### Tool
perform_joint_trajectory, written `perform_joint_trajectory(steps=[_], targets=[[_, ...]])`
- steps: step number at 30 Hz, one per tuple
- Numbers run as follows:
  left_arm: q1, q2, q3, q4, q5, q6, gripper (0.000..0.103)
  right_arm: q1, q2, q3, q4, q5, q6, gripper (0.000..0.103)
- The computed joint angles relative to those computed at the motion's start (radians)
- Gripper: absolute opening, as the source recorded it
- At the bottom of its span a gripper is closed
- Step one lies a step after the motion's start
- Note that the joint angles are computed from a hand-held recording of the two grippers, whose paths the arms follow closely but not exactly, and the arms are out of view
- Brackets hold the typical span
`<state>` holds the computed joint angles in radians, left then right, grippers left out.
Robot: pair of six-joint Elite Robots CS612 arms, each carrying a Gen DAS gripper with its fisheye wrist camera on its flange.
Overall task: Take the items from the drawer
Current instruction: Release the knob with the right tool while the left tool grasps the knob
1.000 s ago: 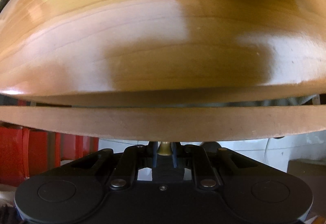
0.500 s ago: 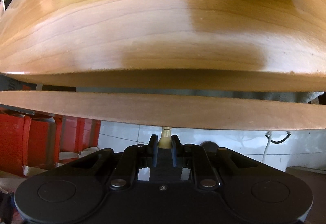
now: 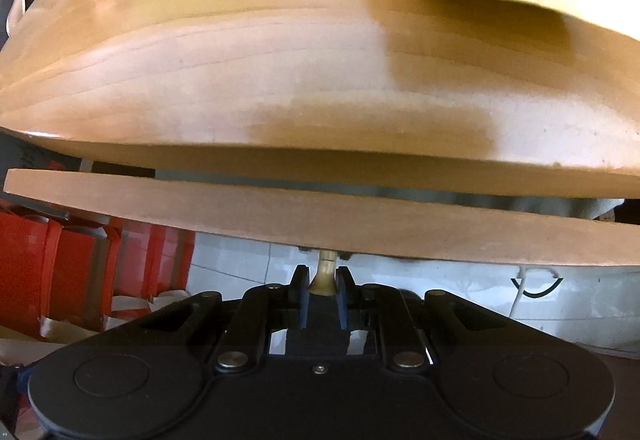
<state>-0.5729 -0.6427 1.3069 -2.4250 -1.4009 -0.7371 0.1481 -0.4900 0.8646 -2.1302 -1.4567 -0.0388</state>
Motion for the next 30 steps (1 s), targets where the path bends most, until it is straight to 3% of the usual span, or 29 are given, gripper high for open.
perform_joint_trajectory(steps=[5, 11, 13, 16, 20, 27, 30], targets=[[0.0, 0.009, -0.017, -0.008, -0.017, 0.027, 0.092, -0.017, -0.017, -0.002, 0.018, 0.028, -0.044, 0.017], [-0.001, 0.025, -0.05, -0.038, -0.036, 0.09, 0.091, -0.03, -0.066, 0.035, 0.023, 0.047, -0.079, 0.03], [0.001, 0.037, -0.072, -0.04, -0.055, 0.103, 0.09, -0.04, -0.066, 0.051, -0.002, 0.046, -0.083, 0.036], [0.002, 0.06, -0.118, -0.028, -0.088, 0.153, 0.089, 0.027, -0.101, 0.203, -0.158, 0.035, 0.014, 0.042], [-0.009, 0.088, -0.176, 0.013, -0.072, 0.215, 0.089, -0.003, -0.16, 0.299, -0.23, 0.039, 0.028, 0.051], [-0.01, 0.115, -0.24, 0.046, -0.073, 0.209, 0.089, -0.021, -0.155, 0.329, -0.286, 0.002, 0.046, 0.052], [-0.009, 0.135, -0.286, 0.078, -0.083, 0.212, 0.083, -0.018, -0.153, 0.352, -0.32, -0.003, 0.059, 0.052]])
